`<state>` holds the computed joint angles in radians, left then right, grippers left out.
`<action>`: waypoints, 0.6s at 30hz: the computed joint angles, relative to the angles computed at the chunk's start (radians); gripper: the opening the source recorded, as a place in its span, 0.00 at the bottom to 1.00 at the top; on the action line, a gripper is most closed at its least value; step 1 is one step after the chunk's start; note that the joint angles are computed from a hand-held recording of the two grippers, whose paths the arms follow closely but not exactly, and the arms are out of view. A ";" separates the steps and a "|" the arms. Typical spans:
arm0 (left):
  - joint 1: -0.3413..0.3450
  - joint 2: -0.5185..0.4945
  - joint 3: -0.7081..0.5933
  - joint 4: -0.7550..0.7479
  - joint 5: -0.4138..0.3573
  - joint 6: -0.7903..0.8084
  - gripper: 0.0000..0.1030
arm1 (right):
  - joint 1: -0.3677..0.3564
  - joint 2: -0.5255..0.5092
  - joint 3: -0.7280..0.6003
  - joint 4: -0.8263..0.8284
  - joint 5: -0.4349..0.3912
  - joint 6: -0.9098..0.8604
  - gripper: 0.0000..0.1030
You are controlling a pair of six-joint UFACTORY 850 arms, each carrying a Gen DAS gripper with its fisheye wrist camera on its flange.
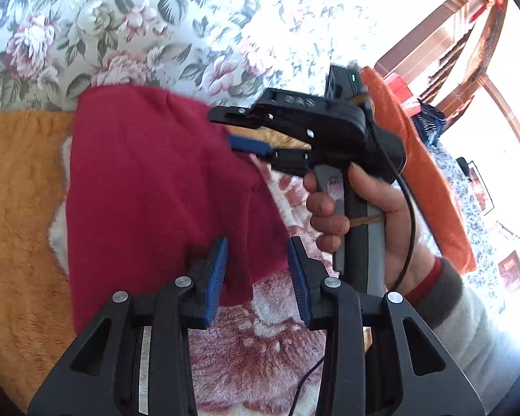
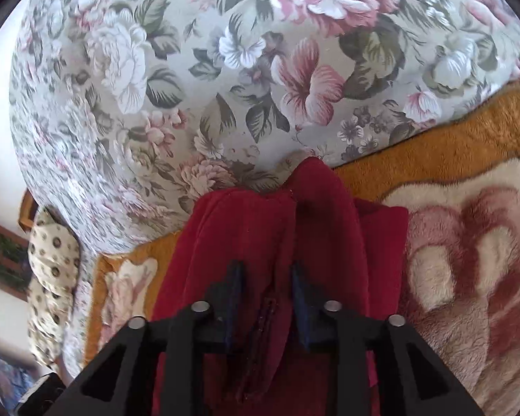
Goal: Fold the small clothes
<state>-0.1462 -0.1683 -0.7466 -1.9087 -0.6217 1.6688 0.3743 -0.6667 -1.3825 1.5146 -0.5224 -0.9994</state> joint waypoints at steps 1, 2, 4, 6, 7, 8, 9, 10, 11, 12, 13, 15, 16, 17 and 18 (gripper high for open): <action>0.014 0.008 0.011 -0.010 -0.013 0.025 0.40 | -0.008 0.016 0.026 0.046 -0.023 -0.031 0.48; 0.029 0.029 0.028 -0.023 -0.029 0.042 0.45 | -0.010 0.031 0.046 0.063 -0.036 -0.043 0.48; 0.058 0.059 0.062 -0.048 -0.061 0.055 0.60 | 0.002 0.051 0.067 0.025 -0.027 -0.026 0.51; 0.086 0.077 0.081 -0.055 -0.049 0.031 0.61 | 0.018 0.053 0.073 -0.045 -0.026 0.011 0.53; 0.093 0.084 0.086 -0.057 -0.025 0.017 0.61 | 0.028 0.049 0.067 -0.099 -0.018 0.055 0.54; 0.096 0.079 0.083 -0.079 0.016 0.018 0.61 | 0.039 0.049 0.069 -0.131 0.009 0.088 0.55; 0.095 0.093 0.093 -0.087 0.055 0.009 0.61 | 0.045 0.051 0.076 -0.121 0.025 0.085 0.55; 0.092 0.086 0.089 -0.097 0.089 0.004 0.61 | 0.047 0.048 0.083 -0.072 0.026 0.049 0.56; 0.090 0.072 0.081 -0.087 0.116 -0.017 0.61 | 0.048 0.042 0.084 -0.032 0.018 0.027 0.57; 0.090 0.056 0.072 -0.066 0.127 -0.043 0.61 | 0.048 0.033 0.081 -0.003 0.006 0.017 0.57; 0.087 0.038 0.060 -0.034 0.133 -0.080 0.61 | 0.049 0.026 0.077 0.020 0.000 0.015 0.60; 0.078 0.024 0.055 -0.009 0.152 -0.095 0.61 | 0.051 0.019 0.075 0.075 -0.005 -0.009 0.65; 0.066 0.038 0.064 -0.004 0.175 -0.092 0.61 | 0.053 0.015 0.072 0.089 -0.009 -0.019 0.65; 0.051 0.039 0.062 -0.013 0.206 -0.071 0.61 | 0.056 0.013 0.066 0.068 -0.007 -0.012 0.63; 0.041 0.044 0.065 -0.021 0.223 -0.053 0.61 | 0.064 0.014 0.059 0.036 0.017 -0.001 0.58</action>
